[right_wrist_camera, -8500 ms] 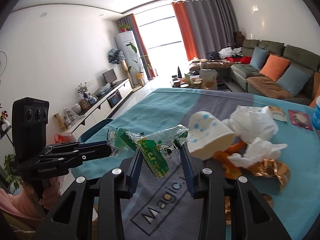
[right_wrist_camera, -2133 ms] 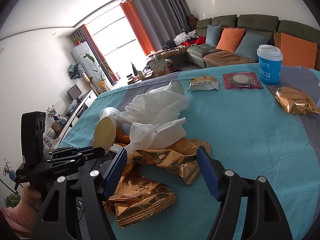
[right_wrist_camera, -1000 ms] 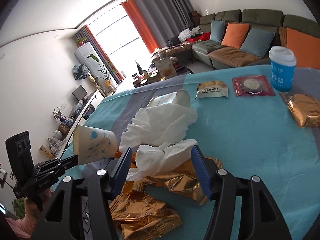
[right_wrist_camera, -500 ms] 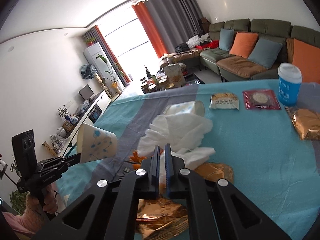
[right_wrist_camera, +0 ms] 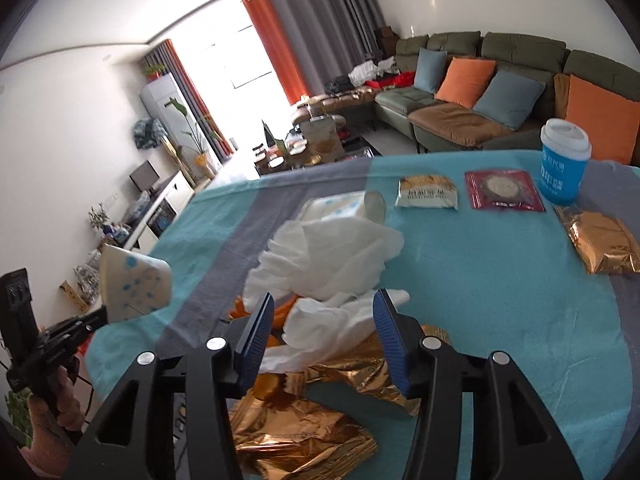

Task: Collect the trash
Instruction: 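Grasp the white tissue with the right tool while the left tool lifts the cup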

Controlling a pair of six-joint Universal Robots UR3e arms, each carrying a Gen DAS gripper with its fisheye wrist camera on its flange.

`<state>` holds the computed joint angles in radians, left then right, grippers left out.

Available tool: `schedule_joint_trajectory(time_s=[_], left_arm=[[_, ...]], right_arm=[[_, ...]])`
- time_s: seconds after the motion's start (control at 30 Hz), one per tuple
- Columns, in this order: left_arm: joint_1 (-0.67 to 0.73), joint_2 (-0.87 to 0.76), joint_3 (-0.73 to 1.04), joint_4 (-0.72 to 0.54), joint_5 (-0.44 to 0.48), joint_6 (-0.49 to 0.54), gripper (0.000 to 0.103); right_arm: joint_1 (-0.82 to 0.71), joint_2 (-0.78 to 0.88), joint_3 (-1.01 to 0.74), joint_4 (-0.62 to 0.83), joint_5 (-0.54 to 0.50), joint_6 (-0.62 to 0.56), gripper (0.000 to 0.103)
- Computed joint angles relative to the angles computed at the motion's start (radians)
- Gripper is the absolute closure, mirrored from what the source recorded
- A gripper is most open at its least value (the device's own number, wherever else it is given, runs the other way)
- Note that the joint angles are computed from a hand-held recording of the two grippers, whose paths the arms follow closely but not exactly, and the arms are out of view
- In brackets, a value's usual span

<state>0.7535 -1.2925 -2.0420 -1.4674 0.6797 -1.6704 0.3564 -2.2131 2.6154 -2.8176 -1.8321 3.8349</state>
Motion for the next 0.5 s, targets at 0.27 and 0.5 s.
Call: schedule_joint_trajectory(time_s=[0.27,0.5], left_arm=[[0.027,-0.037,0.015,0.006,0.009,0.002,0.099],[0.068,-0.057,0.046,-0.023,0.000,0.023,0.099]], right_arm=[[-0.099,-0.059,0.047,0.007,0.114,-0.046,0.094],[0.029,-0.015,0.002,-0.069,0.004,-0.001,0.095]])
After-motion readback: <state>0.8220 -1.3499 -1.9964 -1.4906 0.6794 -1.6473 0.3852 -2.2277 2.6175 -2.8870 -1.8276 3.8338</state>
